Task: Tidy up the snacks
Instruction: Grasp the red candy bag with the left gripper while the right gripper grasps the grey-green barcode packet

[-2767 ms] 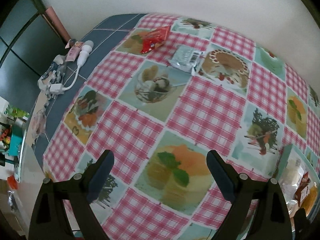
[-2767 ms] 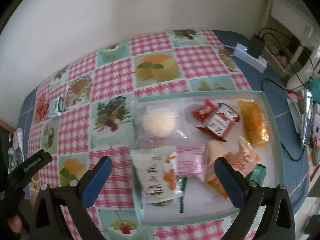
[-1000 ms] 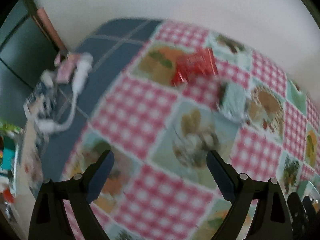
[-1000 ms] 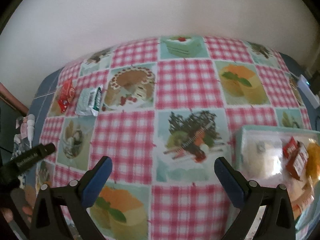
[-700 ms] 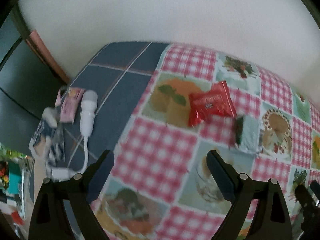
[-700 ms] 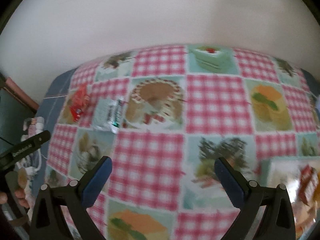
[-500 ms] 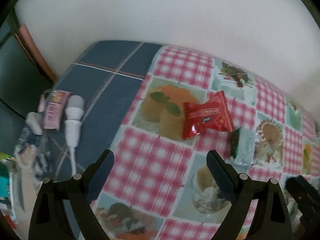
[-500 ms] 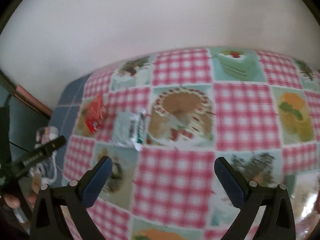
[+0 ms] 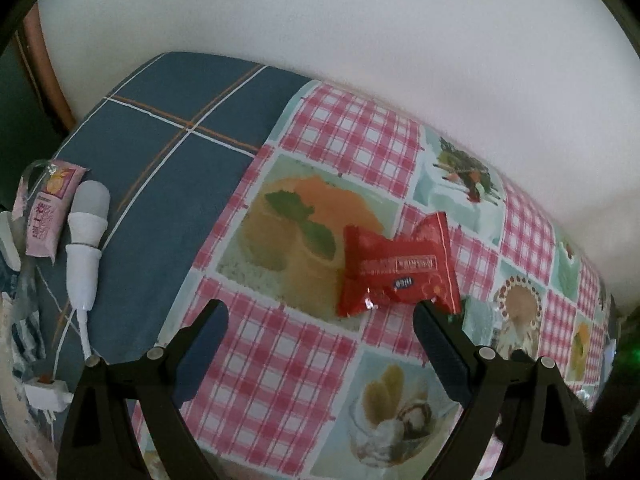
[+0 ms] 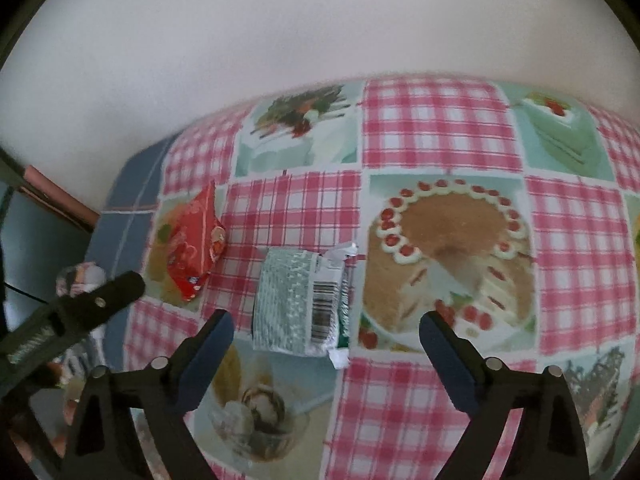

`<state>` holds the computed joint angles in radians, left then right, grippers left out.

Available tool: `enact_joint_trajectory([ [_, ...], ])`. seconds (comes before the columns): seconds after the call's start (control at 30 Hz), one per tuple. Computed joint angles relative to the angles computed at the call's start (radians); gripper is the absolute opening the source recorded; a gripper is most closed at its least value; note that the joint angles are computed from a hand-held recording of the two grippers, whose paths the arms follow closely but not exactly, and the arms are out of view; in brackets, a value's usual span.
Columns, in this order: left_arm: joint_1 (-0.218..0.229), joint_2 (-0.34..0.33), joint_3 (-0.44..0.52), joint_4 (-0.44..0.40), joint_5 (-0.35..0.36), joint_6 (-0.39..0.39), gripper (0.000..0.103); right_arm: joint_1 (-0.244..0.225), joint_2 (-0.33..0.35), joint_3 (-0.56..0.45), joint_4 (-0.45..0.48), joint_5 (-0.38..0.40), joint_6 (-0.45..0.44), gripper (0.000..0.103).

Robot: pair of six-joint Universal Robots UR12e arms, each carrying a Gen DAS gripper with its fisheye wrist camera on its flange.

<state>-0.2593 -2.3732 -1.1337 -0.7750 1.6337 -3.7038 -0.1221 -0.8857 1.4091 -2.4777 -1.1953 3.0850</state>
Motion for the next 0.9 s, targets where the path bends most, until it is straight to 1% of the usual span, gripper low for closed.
enact_joint_trajectory([
  [0.1,0.005,-0.005,0.006,0.005,-0.016,0.007,0.094,0.017,0.018,-0.018,-0.003,-0.038,-0.018,0.091],
  [0.17,0.003,-0.009,0.006,0.031,-0.017,0.029,0.094,0.026,0.029,-0.028,-0.005,-0.067,-0.028,0.088],
  [0.23,0.003,-0.019,0.019,0.032,-0.023,0.042,0.094,0.031,0.035,-0.031,-0.03,-0.088,-0.037,0.086],
  [0.3,0.005,-0.029,0.032,0.039,-0.046,0.041,0.094,0.031,0.042,-0.04,-0.037,-0.09,-0.036,0.08],
  [0.4,0.009,-0.043,0.046,0.065,-0.099,0.019,0.094,0.027,0.048,-0.051,-0.035,-0.091,-0.049,0.07],
  [0.43,0.008,-0.051,0.06,0.056,-0.104,0.019,0.094,0.026,0.05,-0.054,-0.035,-0.096,-0.055,0.067],
  [0.5,0.001,-0.073,0.1,0.013,-0.088,0.035,0.094,0.022,0.052,-0.058,-0.032,-0.107,-0.059,0.062],
  [0.6,-0.007,-0.102,0.151,-0.043,-0.065,0.037,0.094,0.012,0.051,-0.06,-0.03,-0.112,-0.069,0.062],
  [0.73,-0.012,-0.122,0.184,-0.076,-0.054,0.031,0.094,0.006,0.053,-0.065,-0.025,-0.126,-0.091,0.06],
  [0.9,-0.019,-0.148,0.226,-0.123,-0.056,0.013,0.094,-0.009,0.045,-0.058,-0.015,-0.119,-0.101,0.059],
])
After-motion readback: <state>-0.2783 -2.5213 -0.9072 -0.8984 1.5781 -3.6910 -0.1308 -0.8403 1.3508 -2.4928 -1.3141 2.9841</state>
